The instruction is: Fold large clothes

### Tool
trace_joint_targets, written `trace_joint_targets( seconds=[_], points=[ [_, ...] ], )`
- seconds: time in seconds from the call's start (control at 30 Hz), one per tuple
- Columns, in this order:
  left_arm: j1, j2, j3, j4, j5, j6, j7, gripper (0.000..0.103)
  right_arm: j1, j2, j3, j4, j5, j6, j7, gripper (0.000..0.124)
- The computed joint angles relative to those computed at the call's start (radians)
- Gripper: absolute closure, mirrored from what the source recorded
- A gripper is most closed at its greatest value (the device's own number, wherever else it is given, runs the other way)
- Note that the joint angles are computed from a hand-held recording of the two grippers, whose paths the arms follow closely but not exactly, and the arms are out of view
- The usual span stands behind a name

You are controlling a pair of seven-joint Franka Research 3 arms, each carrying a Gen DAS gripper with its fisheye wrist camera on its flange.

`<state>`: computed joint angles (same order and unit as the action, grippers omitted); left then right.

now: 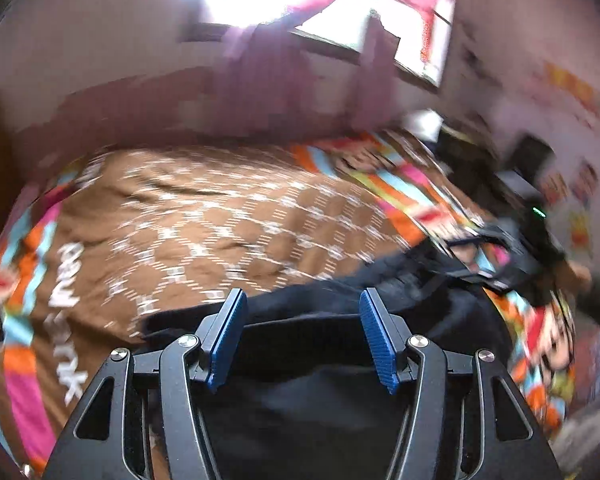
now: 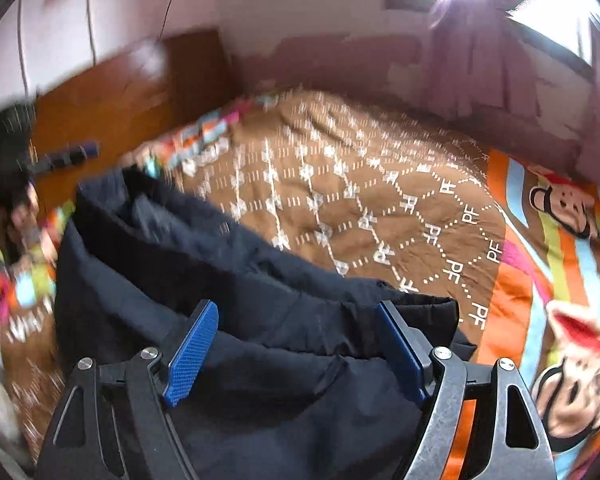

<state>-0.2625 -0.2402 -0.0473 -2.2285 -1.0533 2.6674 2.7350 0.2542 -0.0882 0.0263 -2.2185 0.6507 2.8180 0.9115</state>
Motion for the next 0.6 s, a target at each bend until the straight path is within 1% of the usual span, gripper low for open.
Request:
trace_joint_targets(
  seconds=[0.07, 0.13, 0.17, 0.27, 0.33, 0.43, 0.5, 0.6],
  points=[
    [-0.013, 0.011, -0.009, 0.007, 0.013, -0.019, 0.039, 0.050, -0.015, 0.037, 0.006, 0.026, -0.102, -0.034, 0.057, 0.045],
    [-0.011, 0.039, -0.027, 0.022, 0.063, -0.031, 0.022, 0.050, -0.020, 0.080, 0.008, 0.059, -0.127, -0.071, 0.080, 0.045],
    [-0.007, 0.054, -0.035, 0.029, 0.090, -0.036, 0.004, 0.050, -0.023, 0.089, 0.008, 0.060, -0.133, -0.082, 0.082, 0.045],
    [0.008, 0.097, -0.059, 0.037, 0.163, -0.015, -0.068, 0.050, -0.028, 0.132, 0.015, 0.098, -0.146, -0.128, 0.086, 0.045],
    [0.023, 0.126, -0.069, 0.052, 0.212, -0.020, -0.142, 0.050, -0.032, 0.149, 0.018, 0.115, -0.155, -0.158, 0.090, 0.045],
    [0.047, 0.148, -0.076, 0.059, 0.267, -0.059, -0.212, 0.050, -0.034, 0.163, 0.021, 0.125, -0.177, -0.179, 0.112, 0.045],
    [0.060, 0.148, -0.073, 0.049, 0.276, -0.091, -0.198, 0.050, -0.035, 0.175, 0.019, 0.136, -0.189, -0.203, 0.160, 0.045],
    [0.072, 0.133, -0.057, 0.037, 0.214, -0.145, -0.133, 0.050, -0.035, 0.189, 0.018, 0.144, -0.207, -0.223, 0.236, 0.045]
  ],
)
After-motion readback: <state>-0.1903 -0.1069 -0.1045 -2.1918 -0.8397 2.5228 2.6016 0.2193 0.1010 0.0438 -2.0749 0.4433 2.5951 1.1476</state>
